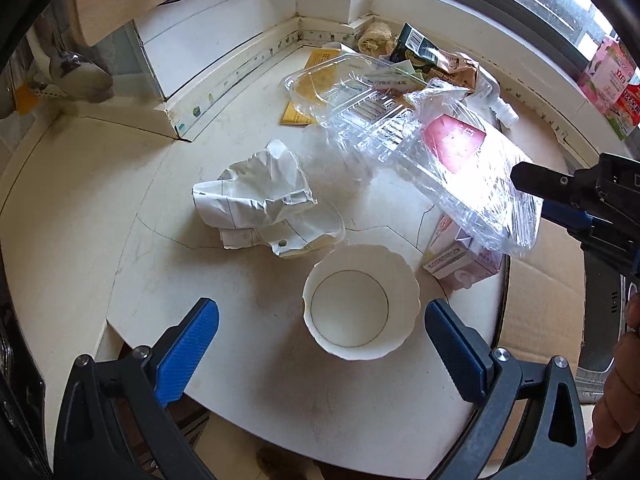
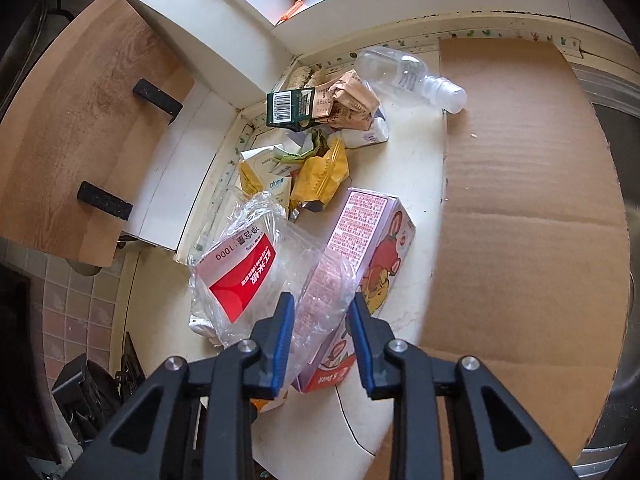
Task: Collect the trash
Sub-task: 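Grasp the white paper cup with the left tool while the right tool grasps the clear plastic box, then lift the paper cup with the left tool while the right tool lifts the plastic box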
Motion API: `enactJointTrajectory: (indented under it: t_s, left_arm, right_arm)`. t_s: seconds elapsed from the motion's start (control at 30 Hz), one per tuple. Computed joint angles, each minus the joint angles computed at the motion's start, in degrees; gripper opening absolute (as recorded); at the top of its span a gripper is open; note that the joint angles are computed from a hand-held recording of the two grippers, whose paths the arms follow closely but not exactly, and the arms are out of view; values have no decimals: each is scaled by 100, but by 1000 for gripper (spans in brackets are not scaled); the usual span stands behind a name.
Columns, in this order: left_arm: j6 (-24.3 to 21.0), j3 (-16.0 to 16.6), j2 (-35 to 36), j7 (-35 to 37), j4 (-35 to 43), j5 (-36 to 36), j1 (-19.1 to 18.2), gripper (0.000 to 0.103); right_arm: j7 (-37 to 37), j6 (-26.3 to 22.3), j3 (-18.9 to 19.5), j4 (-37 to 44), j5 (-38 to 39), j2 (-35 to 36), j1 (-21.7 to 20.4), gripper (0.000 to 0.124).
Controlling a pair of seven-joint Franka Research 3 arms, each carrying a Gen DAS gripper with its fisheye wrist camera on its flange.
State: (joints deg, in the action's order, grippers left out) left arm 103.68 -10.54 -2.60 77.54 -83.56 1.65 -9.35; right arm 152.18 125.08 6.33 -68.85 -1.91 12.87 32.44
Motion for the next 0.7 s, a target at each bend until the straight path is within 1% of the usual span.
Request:
enactJointTrajectory:
  t_s: [0.07,0.13,0.2,0.23,0.3,0.57,0.6,0.7]
  left_arm:
    - [30,3,50,-55,12,43,9,97]
    - [28,23,93,-119,31,-37,33,83]
    - [9,56,119,-148,33,-183,72,61]
    - [-6,78,125,-172,24,-267,101,56]
    - [85,116,74,-208,-75,-409,156,54]
    - [393,167,-93,-252,-296,-450,257,52]
    - [410,167,-111,-243,-307,-440,260,52]
    - [426,144,-114,-233,-265,-326,247,51]
  right_arm:
    - [-31,-2,5,8,39,16,-10,26]
    - [-52,-10,5,17,55,29,-11,26]
    - [-74,-43,3,53,62,54,-9,26]
    - [-76,-55,0,57,72,57,-9,26]
    - [-78,-77,-1,56,97,58,-12,26]
    - [-67,-59,2,5,143,29,-23,25]
    - [-97,-25,11,5,161,30,-26,23]
    - [-94,-11,8,5,111,20,-2,21]
